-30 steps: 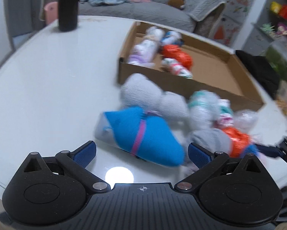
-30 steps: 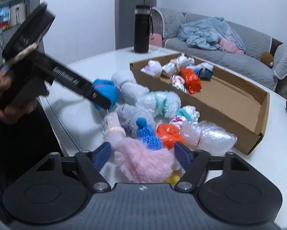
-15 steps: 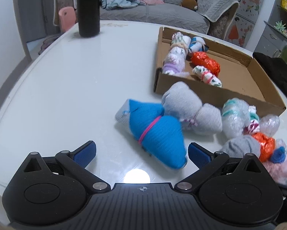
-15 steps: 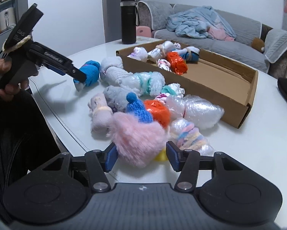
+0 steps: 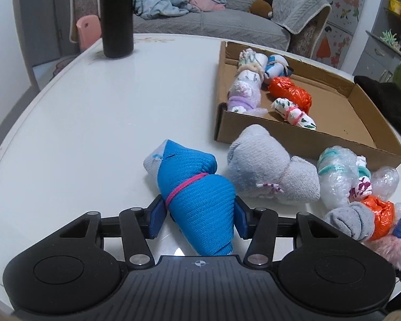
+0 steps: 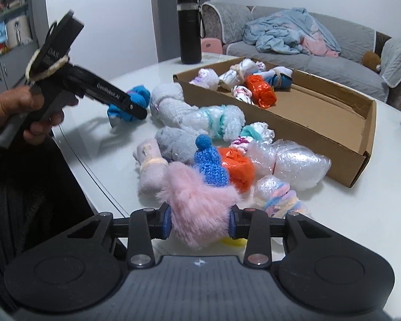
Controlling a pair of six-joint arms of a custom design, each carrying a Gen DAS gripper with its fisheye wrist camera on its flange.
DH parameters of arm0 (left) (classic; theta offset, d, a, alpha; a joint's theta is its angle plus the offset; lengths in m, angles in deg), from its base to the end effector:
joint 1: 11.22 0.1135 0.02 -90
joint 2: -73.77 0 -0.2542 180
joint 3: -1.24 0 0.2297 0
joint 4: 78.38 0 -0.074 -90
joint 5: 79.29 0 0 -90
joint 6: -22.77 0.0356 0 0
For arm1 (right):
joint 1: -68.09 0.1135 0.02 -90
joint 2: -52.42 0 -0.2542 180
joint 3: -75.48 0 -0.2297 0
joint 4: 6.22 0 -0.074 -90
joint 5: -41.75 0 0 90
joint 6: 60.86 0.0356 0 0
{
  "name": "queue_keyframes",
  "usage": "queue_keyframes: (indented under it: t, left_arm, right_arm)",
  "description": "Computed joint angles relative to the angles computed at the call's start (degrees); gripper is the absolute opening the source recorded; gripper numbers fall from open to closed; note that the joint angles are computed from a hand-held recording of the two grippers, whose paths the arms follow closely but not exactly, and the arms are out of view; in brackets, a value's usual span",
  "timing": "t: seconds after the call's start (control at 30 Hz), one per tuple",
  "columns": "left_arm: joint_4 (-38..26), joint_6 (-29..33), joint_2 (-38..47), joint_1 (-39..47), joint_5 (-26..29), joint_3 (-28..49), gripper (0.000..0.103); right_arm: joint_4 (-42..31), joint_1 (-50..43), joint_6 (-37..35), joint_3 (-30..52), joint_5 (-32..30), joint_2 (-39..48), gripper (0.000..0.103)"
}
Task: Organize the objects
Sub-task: 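Grasp the blue sock with pink band with the left tool while the right tool grasps the pink fluffy sock, then carry the blue sock and pink fluffy sock over the tray and lower them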
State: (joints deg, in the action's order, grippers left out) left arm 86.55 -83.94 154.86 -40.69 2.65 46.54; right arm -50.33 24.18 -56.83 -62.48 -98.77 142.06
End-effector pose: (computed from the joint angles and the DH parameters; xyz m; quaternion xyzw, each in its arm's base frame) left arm 0.2078 -0.1117 0.1456 0.0810 0.9367 -0.0701 0.3333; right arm 0.1418 -0.0984 0.1015 -0.3186 0.8463 0.1930 0.3808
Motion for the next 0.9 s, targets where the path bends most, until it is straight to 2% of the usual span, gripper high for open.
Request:
queue_keyframes:
  t: [0.1,0.27,0.37,0.43,0.67,0.9]
  left_arm:
    - [-1.2,1.5,-1.4,0.5,-0.9,-0.4,0.057]
    - [-3.6,4.7,-8.0,0.3,-3.7,-1.3,0.057]
    - [-6.4,6.4,-10.9,0.3,-3.8,1.0,0.057]
    - [-7.6,7.7,-11.9,-0.2,-3.6,3.3,0.057]
    - [-9.0,12.1,-5.8,-3.5,-3.1,16.0,0.058]
    - [-9.6,15.9,9.1,-7.6,-0.7,33.5,0.058]
  right_arm:
    - [-1.9,-1.1,-0.3,1.4,-0.8,0.0,0.034]
    - [-11.7,-4.1,-2.9,7.6,-3.5,0.9,0.034]
    - [-18.2,-4.7,-3.1,12.8,-6.1,0.1,0.034]
    - [-19.4,-3.9,-0.5,15.6,-7.7,-1.0,0.034]
    - [-8.8,2.0,17.8,24.2,-10.7,-2.7,0.034]
    - [4.6,10.0,35.0,32.5,-6.8,3.7,0.035]
